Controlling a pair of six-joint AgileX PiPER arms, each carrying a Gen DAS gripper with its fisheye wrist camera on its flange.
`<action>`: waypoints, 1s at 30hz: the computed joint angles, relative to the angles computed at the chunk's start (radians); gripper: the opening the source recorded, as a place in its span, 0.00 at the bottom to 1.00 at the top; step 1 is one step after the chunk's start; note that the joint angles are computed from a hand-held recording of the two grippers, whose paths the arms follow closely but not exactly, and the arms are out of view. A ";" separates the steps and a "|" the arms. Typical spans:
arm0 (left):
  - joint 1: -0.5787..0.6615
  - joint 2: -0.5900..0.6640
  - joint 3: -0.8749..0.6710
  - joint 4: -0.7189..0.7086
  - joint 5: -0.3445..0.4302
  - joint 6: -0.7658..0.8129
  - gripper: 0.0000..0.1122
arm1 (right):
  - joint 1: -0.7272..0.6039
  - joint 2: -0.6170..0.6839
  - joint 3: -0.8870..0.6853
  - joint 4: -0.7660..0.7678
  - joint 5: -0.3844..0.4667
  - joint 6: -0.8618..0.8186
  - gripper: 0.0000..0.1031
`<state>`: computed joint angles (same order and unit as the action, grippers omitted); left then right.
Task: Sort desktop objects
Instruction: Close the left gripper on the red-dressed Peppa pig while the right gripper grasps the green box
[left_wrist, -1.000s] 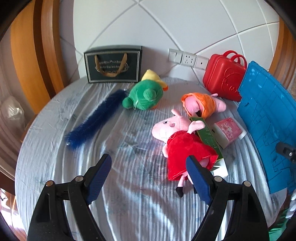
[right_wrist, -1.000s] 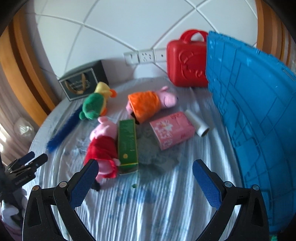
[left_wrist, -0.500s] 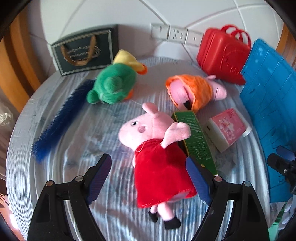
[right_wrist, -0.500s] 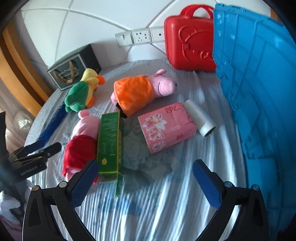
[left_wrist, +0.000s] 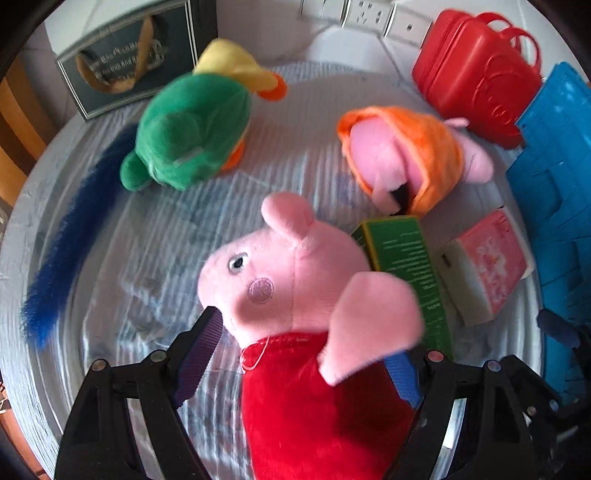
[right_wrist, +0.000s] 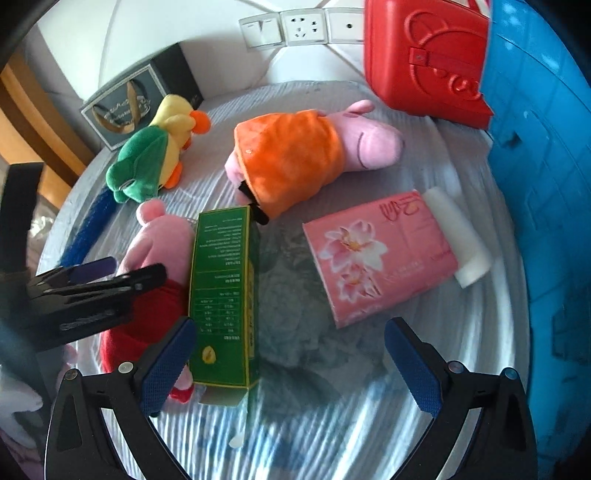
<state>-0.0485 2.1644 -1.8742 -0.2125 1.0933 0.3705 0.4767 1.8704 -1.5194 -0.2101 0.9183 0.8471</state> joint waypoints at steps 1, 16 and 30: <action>0.006 0.007 0.002 -0.009 0.000 0.003 0.74 | 0.001 0.007 -0.010 0.000 0.006 -0.005 0.99; 0.184 -0.127 0.177 -0.091 -0.106 0.199 0.80 | 0.049 0.145 -0.224 0.016 0.104 -0.092 0.99; 0.074 0.066 -0.045 -0.095 0.041 0.070 0.78 | -0.051 0.285 -0.360 0.163 0.157 -0.168 0.62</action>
